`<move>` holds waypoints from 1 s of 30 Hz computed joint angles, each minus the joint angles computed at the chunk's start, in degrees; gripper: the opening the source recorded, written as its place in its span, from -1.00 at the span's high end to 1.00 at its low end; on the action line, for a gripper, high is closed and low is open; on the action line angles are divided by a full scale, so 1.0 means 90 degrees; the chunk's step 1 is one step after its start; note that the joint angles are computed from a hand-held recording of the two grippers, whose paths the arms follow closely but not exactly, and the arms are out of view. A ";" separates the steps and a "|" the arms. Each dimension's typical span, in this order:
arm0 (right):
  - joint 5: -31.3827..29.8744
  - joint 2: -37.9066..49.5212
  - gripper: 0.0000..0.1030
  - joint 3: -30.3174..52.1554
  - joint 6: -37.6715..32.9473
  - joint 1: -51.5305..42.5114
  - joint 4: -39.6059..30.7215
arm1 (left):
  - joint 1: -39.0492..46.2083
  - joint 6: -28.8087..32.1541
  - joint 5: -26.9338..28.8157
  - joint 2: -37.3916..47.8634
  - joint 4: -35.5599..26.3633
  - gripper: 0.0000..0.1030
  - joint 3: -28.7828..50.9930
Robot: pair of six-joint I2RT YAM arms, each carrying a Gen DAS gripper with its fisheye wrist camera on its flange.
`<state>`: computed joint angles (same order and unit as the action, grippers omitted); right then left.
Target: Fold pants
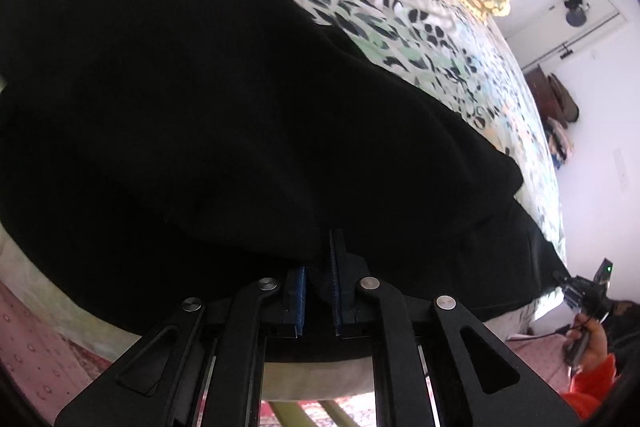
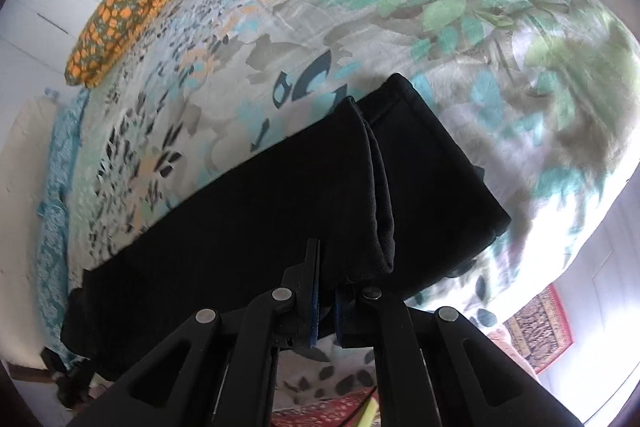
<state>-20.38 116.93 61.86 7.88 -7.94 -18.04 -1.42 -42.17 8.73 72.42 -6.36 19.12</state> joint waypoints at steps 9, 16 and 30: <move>-0.0816 0.0098 0.04 0.0121 0.0259 -0.0580 -0.0222 | 0.0248 -0.0153 0.0281 0.0133 0.0416 0.84 -0.0203; -0.1393 0.0076 0.05 -0.0026 0.0620 -0.1033 0.0042 | 0.0240 -0.0249 0.0262 0.0102 0.0435 0.76 -0.0217; 0.0889 0.0356 0.77 0.0829 -0.0164 -0.0565 -0.0733 | -0.0788 -0.0335 -0.0060 0.0335 0.0067 0.88 0.0119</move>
<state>-12.38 120.14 69.32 6.40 -13.03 -24.64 -8.52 -45.19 8.19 75.43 -5.76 20.19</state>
